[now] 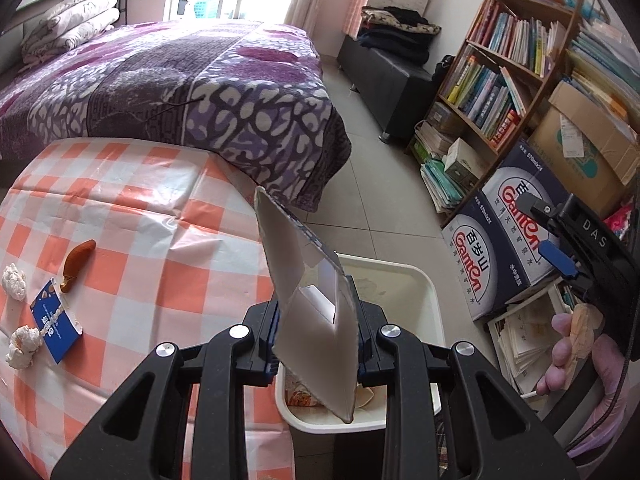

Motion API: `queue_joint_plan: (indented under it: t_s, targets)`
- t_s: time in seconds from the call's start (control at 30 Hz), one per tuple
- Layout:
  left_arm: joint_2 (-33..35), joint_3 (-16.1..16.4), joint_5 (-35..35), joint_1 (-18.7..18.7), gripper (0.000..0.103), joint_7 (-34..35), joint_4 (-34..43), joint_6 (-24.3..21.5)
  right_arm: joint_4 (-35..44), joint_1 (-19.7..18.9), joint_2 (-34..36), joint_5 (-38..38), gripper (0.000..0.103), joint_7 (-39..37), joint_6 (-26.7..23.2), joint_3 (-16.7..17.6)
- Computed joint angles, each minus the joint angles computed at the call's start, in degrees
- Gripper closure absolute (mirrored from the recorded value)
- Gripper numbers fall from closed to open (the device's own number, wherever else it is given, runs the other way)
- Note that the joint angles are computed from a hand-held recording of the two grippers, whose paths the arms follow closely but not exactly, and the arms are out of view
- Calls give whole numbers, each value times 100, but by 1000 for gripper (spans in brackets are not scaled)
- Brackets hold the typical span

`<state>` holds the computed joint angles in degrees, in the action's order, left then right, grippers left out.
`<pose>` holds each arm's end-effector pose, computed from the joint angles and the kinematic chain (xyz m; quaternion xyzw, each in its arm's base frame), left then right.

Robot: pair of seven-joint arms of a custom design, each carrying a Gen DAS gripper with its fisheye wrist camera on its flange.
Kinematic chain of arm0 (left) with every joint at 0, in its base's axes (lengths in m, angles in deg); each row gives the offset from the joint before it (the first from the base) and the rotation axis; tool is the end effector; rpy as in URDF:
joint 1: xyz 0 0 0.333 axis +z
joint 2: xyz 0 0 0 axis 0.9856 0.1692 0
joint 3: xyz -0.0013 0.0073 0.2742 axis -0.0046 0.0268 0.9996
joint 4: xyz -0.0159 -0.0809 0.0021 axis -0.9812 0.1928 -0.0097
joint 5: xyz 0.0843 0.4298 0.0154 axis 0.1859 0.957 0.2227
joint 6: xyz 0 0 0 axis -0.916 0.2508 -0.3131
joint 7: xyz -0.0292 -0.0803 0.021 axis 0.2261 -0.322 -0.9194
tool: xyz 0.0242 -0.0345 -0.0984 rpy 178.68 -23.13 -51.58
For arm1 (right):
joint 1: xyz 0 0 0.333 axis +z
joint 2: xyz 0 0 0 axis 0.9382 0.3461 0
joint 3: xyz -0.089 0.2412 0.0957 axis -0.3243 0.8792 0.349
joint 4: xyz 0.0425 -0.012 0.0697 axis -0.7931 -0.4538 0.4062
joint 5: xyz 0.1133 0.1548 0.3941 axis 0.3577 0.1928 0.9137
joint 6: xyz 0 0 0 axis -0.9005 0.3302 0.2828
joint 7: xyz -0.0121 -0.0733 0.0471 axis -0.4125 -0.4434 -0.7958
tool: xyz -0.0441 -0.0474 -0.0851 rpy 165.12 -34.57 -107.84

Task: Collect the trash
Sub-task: 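Open the left tool over the bin to drop the grey cardboard, then grasp the white crumpled tissue with the left tool while the right tool grasps the blue biscuit box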

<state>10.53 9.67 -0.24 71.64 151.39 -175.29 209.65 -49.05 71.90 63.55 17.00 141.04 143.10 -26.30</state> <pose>0.6566 -0.2236 0.5057 -0.5842 0.7280 -0.3467 0.0930 0.6198 0.0388 0.5246 -0.4283 0.7923 -0.2788 0.3333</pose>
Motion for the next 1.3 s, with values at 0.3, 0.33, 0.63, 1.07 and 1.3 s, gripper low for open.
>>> queue_joint_plan:
  t_s: [0.3, 0.33, 0.63, 1.07, 1.3]
  targets:
    - [181, -168, -540, -30, 68, 451, 172, -341, -70, -60, -50, 106, 13, 74, -18, -26]
    - [202, -179, -642, -16, 65, 515, 201, -411, -62, -59, -39, 133, 12, 74, -29, -27]
    - [176, -144, -1116, 54, 39, 768, 179, -607, 138, 51, 166, 402, 7, -273, -214, -30]
    - [2, 256, 408, 149, 29, -337, -296, -541, 930, 446, 879, 1228, 7, -1481, -942, 57]
    - [168, 515, 1728, 280, 29, -1083, -138, -1009, 1381, 672, 1257, 1606, 7, -2131, -1207, 142]
